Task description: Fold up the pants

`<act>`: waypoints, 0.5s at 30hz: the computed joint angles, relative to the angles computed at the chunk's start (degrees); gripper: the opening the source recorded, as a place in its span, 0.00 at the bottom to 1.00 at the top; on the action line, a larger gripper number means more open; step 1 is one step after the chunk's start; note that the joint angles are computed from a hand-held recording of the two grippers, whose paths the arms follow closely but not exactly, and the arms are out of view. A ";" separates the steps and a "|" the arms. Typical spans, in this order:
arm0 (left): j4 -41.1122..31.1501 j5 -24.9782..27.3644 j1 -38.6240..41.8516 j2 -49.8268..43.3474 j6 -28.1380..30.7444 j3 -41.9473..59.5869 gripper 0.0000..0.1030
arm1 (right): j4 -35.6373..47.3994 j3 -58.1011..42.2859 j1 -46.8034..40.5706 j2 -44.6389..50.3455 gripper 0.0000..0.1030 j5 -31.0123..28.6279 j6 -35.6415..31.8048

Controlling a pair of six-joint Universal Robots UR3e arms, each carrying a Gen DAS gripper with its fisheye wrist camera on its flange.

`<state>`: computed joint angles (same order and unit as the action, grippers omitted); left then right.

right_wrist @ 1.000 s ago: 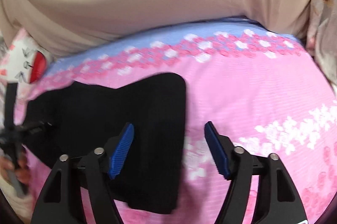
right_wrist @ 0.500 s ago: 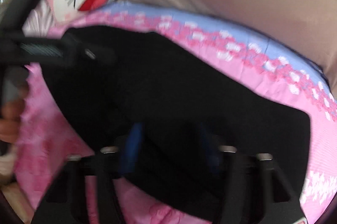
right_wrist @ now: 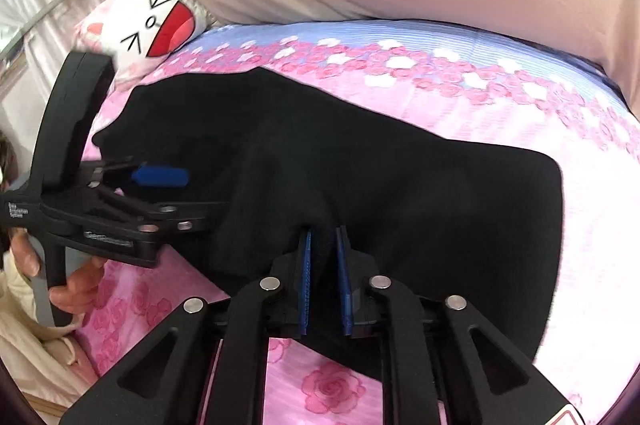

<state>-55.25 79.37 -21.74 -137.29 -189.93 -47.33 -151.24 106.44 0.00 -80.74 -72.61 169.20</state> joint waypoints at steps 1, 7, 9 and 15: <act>0.01 -0.64 0.14 0.00 0.26 0.09 0.88 | 0.08 -0.74 0.61 0.77 0.18 -0.02 0.01; 4.25 -16.00 6.41 4.21 4.69 -8.66 0.20 | 2.13 -6.66 4.68 4.17 0.41 -4.08 -4.22; 6.31 -18.97 9.35 6.33 3.50 -12.60 0.19 | 3.15 -7.39 5.81 3.40 0.47 -5.22 -4.72; 12.31 -9.45 12.93 14.01 0.99 -20.62 0.52 | 1.67 -8.09 7.66 2.55 0.65 1.45 -4.92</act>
